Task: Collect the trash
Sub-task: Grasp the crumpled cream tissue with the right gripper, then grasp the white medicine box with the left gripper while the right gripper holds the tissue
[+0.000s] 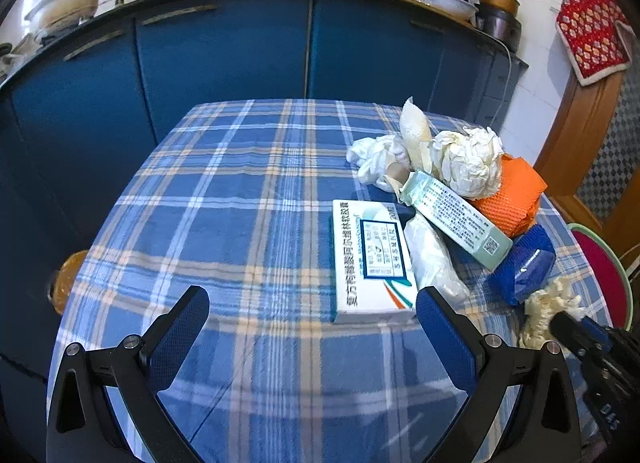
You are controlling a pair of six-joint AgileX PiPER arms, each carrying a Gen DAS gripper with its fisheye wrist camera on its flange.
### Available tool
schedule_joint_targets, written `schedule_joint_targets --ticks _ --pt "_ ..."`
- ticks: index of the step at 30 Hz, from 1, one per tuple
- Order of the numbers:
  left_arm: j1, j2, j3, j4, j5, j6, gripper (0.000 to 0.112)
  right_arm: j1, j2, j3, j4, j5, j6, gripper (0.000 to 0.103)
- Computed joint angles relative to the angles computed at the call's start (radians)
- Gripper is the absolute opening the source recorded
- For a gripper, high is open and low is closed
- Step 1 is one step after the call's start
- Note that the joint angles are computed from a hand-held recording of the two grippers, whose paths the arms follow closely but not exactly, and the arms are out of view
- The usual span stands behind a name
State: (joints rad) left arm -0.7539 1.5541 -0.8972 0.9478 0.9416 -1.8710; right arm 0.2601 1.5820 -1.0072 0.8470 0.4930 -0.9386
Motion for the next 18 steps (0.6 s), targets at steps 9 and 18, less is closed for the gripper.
schedule_joint_targets --ticks 9,18 --pt "0.071 0.045 -0.021 -0.015 -0.099 0.108 0.103 -0.025 -0.030 -0.015 -0.010 -0.026 0.042 0.015" --pt "0.165 0.090 -0.055 -0.103 -0.168 0.250 0.102 -0.031 -0.028 -0.032 -0.091 -0.059 0.185 0.015"
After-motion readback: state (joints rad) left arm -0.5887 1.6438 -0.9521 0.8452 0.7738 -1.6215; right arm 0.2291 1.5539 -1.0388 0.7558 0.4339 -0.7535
